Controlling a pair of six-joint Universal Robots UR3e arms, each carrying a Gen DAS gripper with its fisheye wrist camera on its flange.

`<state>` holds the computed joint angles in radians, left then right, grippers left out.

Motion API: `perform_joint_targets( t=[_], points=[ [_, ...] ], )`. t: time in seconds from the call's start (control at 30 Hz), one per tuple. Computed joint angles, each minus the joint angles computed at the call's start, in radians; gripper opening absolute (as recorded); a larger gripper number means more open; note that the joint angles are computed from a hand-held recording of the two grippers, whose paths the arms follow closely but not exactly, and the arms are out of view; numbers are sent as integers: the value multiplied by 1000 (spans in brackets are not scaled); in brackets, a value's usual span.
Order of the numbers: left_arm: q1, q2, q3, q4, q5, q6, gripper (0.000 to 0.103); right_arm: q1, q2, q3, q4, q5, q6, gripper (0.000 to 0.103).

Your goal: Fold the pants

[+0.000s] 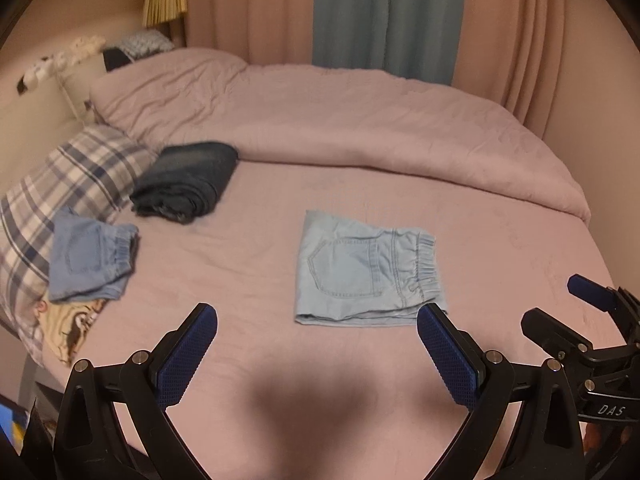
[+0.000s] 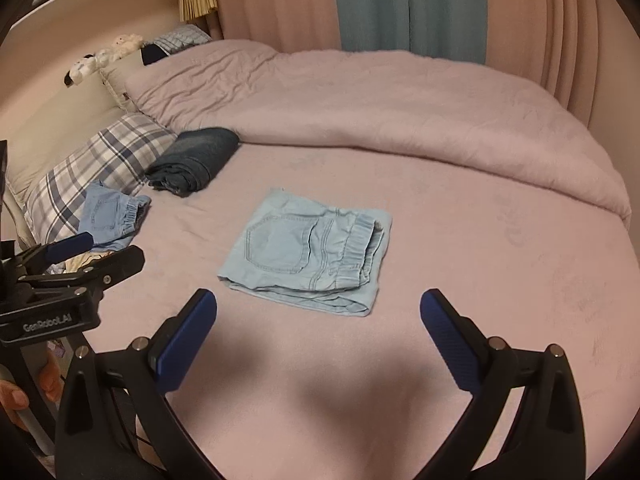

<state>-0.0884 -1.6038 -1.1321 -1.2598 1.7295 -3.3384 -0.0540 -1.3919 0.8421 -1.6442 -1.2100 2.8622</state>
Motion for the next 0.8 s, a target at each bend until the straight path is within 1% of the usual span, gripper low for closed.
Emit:
perform_joint_targets(
  t=[0.13,0.47,0.67,0.8],
  points=[
    [-18,14,-3,12,24,-7,100,-19,-34,12,5,22,-14,103],
    [-43,22,-14,8,43,-18,100,-23,-48,21,3,24,-12,103],
    [-48,24,-21,14,51,-20,100,-23,-51,22,6,21,-13,103],
    [-43,25,-17,7,39,-23,100,-22,-44,13,9,20,-13,103]
  ],
)
